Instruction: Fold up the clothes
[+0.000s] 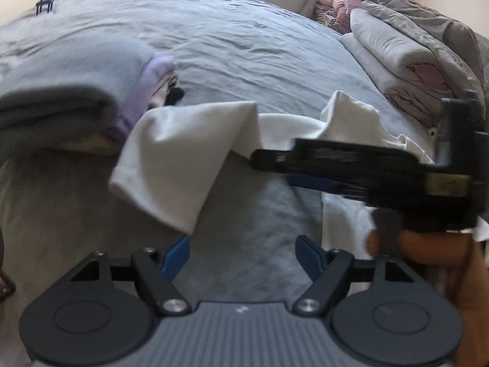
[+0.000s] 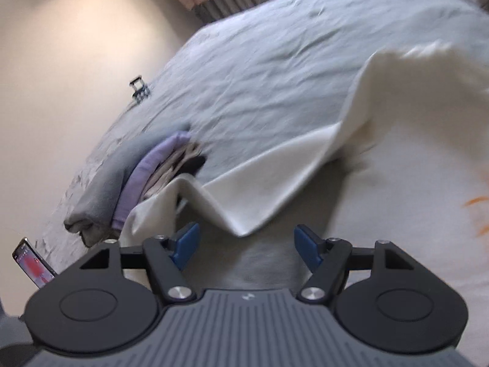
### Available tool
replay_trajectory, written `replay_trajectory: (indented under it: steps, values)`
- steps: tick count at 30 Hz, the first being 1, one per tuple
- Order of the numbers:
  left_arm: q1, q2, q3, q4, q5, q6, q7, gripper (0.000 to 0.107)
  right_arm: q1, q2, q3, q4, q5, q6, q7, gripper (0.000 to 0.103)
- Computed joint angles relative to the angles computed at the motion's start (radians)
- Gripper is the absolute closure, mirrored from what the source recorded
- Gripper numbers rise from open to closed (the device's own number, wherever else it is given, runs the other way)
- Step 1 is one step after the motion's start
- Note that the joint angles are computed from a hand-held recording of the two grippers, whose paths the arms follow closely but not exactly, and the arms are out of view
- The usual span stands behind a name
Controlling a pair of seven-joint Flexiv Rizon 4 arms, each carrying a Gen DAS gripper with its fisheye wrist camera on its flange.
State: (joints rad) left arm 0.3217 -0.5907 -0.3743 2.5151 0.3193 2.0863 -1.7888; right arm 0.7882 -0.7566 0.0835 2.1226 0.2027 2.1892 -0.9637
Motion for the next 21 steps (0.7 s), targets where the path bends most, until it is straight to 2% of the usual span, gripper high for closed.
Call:
replay_trajectory:
  steps: [3,4,5,10,14,18,21]
  values:
    - [0.024,-0.001,0.006,0.008,0.007,0.000,0.002,0.029,0.130,-0.015,-0.111,-0.050,0.095,-0.065,-0.024,0.056]
    - [0.034,0.000,0.004,0.009,0.011,-0.001,0.004,0.029,0.172,-0.021,-0.149,-0.063,0.127,-0.079,-0.032,0.075]
    - [0.042,0.000,0.000,0.010,0.013,-0.001,0.002,0.029,0.192,-0.023,-0.167,-0.072,0.148,-0.086,-0.029,0.087]
    - [0.089,-0.004,-0.029,0.015,0.037,0.009,-0.004,0.029,0.170,-0.016,-0.134,-0.073,0.178,0.051,-0.059,0.092]
    - [0.097,-0.007,-0.035,0.008,0.041,0.003,-0.001,0.029,0.193,0.020,-0.172,-0.110,0.226,-0.032,-0.109,0.092]
    - [0.075,-0.001,-0.009,0.009,0.043,0.014,0.024,0.029,0.168,0.021,-0.169,-0.153,0.219,-0.084,-0.086,0.092]
    - [0.033,0.007,0.036,0.012,0.051,0.056,0.057,0.029,0.205,0.014,-0.230,-0.190,0.211,-0.182,-0.068,0.091]
